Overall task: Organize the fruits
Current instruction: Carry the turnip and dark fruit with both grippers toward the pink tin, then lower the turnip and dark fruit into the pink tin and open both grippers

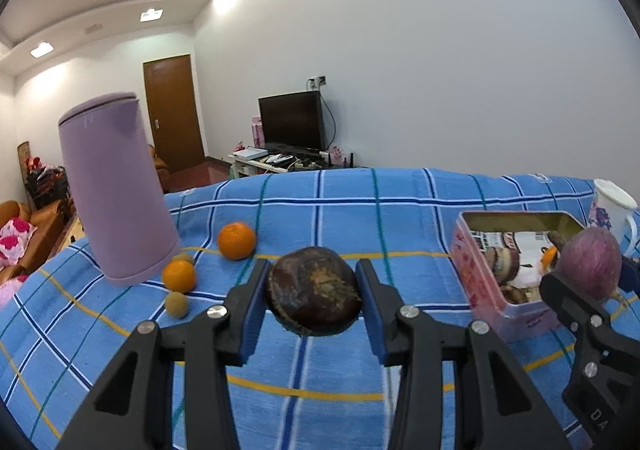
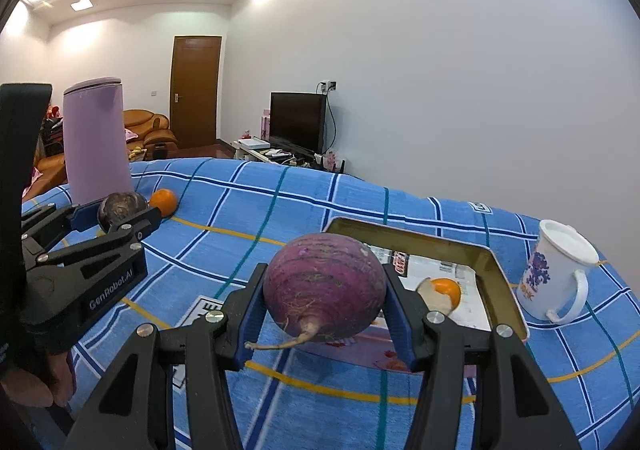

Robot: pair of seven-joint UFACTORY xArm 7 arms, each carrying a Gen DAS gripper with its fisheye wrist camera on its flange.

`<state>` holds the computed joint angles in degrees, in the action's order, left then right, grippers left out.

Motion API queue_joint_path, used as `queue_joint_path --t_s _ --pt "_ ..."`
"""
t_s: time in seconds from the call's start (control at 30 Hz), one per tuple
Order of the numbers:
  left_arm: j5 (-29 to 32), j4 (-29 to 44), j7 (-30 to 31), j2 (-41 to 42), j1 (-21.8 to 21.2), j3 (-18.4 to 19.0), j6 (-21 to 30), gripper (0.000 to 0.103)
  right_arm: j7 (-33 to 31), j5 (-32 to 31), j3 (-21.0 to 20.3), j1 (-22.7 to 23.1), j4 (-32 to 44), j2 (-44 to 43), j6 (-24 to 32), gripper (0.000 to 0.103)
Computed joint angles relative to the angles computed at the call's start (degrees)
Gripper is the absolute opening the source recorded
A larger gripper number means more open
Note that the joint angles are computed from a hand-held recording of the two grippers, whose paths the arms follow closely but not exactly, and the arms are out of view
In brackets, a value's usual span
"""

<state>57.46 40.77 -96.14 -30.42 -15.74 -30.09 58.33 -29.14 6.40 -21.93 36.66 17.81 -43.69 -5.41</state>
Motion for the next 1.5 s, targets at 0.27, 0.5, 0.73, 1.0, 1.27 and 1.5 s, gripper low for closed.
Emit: queue_joint_path --t_s 0.27,0.5,0.73,1.0,1.27,1.5 --pt "1.41 3.96 -0.42 4.99 -1.25 -0.49 0.13 0.045 -2.14 0.1 -2.54 -0.61 0.63 -0.52 0.86 0.056" --pt "3.23 6.94 -1.99 9.08 -3.59 0.98 -0.52 0.045 -4.29 0.98 -5.58 -0.06 2.27 0.67 0.94 0.056" --pt "5.79 10.42 -3.28 13.62 -6.03 2.48 -0.44 0.045 -6.08 2.9 -8.97 0.54 4.7 2.51 1.5 0.056" --pt "10.05 14.56 -4.87 17.8 -9.27 4.77 -1.52 0.045 -7.42 5.17 -12.07 1.16 7.09 3.98 1.32 0.056" --pt "13.77 21.62 -4.82 24.57 -12.22 7.85 -2.44 0.045 -6.07 7.36 -14.84 1.59 10.48 7.25 0.53 0.056" --pt "12.26 27.43 -3.3 31.38 -15.54 11.89 -1.9 0.045 -3.48 8.16 -17.99 4.96 15.31 13.75 0.25 0.056"
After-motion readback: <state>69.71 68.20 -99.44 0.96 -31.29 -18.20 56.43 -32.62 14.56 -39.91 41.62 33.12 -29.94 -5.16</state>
